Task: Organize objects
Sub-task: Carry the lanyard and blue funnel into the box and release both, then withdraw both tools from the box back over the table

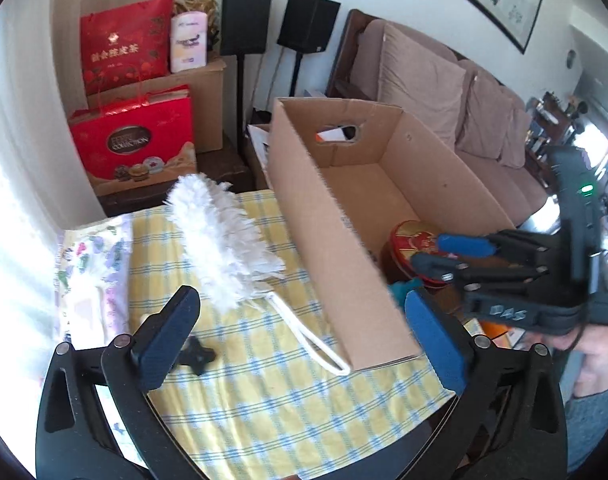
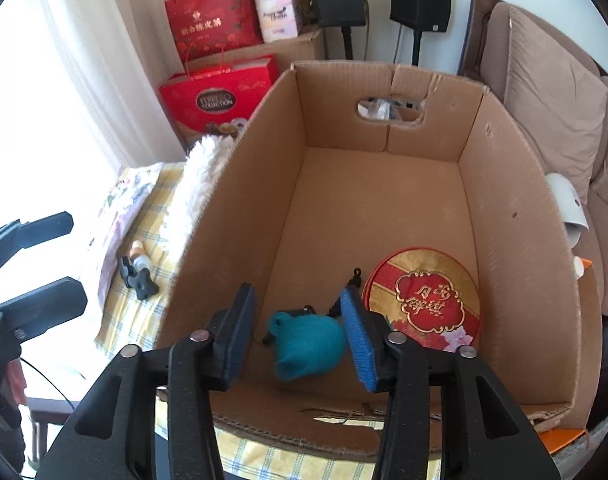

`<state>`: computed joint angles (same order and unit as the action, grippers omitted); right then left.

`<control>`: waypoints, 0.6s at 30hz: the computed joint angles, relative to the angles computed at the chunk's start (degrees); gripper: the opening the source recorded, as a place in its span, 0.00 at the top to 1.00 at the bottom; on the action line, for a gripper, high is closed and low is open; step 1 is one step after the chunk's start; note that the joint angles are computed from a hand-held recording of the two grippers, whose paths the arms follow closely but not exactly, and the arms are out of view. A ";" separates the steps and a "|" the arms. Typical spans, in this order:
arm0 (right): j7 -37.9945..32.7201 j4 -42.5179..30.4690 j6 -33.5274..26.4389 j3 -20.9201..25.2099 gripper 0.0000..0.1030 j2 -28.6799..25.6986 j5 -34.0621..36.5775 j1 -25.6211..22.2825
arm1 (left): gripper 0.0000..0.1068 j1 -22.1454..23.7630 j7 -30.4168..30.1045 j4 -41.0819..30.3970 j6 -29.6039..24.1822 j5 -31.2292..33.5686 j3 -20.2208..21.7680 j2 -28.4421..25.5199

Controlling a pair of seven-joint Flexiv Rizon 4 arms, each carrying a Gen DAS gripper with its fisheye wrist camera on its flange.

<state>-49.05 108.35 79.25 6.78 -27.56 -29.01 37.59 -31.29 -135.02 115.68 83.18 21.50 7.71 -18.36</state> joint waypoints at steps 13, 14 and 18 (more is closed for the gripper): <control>5.20 0.66 4.38 -3.02 0.39 2.21 -8.87 4.27 | 0.04 4.90 -9.35 6.78 -3.30 10.93 1.42 7.27; 4.61 0.09 3.96 -2.39 0.39 1.96 -8.65 4.34 | 0.04 5.62 -9.62 7.38 -3.64 11.52 1.02 7.79; 2.59 -2.33 3.00 -0.64 0.39 0.38 -7.59 5.06 | 0.04 8.55 -10.81 9.58 -3.75 13.79 -0.61 9.21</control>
<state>-46.46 106.01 82.25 6.14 -27.18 -36.60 42.65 -22.74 -145.83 125.26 79.44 35.29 7.10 -9.15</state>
